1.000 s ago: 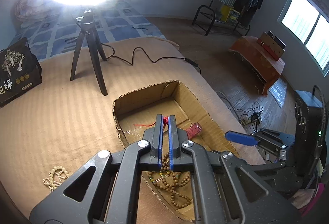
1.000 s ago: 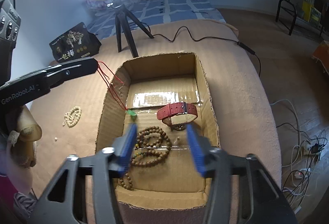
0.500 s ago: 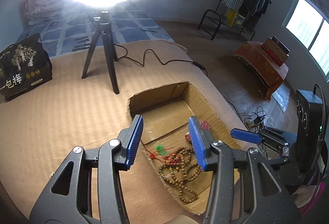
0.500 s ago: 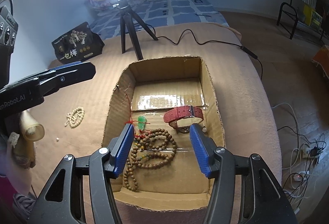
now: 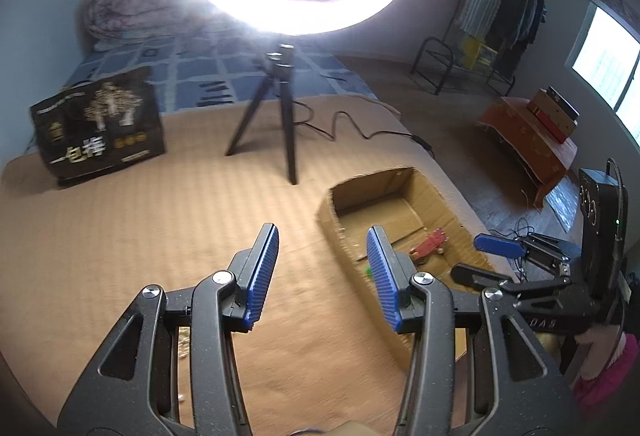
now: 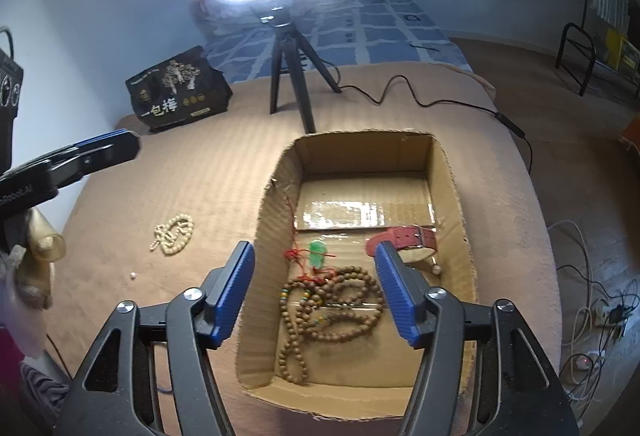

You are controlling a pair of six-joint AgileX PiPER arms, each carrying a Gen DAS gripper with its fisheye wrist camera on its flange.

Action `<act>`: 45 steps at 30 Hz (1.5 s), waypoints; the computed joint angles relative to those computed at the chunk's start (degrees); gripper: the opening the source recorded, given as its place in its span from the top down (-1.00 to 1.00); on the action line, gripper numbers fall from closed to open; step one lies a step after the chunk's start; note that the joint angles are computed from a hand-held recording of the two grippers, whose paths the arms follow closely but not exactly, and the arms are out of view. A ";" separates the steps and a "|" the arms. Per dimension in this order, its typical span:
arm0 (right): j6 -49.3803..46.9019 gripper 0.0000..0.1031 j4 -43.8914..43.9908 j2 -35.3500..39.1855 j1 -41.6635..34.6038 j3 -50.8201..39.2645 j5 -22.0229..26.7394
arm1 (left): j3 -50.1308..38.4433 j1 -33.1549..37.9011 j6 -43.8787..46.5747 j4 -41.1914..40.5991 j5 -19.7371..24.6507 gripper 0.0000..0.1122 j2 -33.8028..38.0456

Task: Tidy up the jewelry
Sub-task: 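Move both open tools toward the cream bead bracelet and loose pearl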

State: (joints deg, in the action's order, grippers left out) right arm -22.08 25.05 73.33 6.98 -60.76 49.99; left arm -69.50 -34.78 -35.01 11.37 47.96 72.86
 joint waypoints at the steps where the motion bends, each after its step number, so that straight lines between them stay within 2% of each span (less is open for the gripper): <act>1: 0.20 -0.22 0.16 -0.10 0.48 -0.02 -0.19 | 0.96 0.77 0.39 -0.21 0.28 0.17 -1.47; 11: 4.69 -0.23 -1.42 0.12 7.58 -0.62 -2.34 | 10.44 11.69 8.02 -5.09 4.29 0.17 -15.33; 16: 7.66 -0.23 -3.02 1.20 11.85 -0.91 -3.95 | 16.03 21.51 17.57 -12.63 6.06 0.17 -20.66; 25: 13.29 -0.23 -5.51 5.17 20.41 -2.51 -6.12 | 22.97 35.30 33.51 -23.64 9.02 0.17 -25.25; 28: 15.11 -0.23 -5.60 7.64 22.71 -3.76 -6.77 | 24.88 36.90 36.41 -25.82 9.49 0.19 -25.78; 30: 16.04 -0.23 -5.51 9.02 23.62 -4.38 -7.26 | 26.38 36.92 37.66 -26.74 9.47 0.32 -25.71; 33: 17.22 -0.22 -5.74 11.40 25.52 -5.71 -7.75 | 28.43 35.90 38.27 -27.09 8.73 0.34 -25.13; 36: 17.08 -0.23 -5.03 13.94 26.95 -7.34 -7.58 | 30.63 33.43 37.93 -26.16 7.64 0.48 -23.74; 41: 16.19 -0.22 -0.67 19.83 27.42 -10.33 -6.62 | 33.61 31.93 39.53 -26.14 6.34 0.49 -22.51; 45: 17.90 0.12 -0.76 23.71 28.41 -12.31 -6.25 | 35.34 32.09 41.42 -26.59 5.34 0.60 -21.36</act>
State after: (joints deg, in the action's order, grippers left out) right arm -4.18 24.29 97.04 35.39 -73.08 43.74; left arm -34.16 -2.69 6.41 -15.22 53.30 51.50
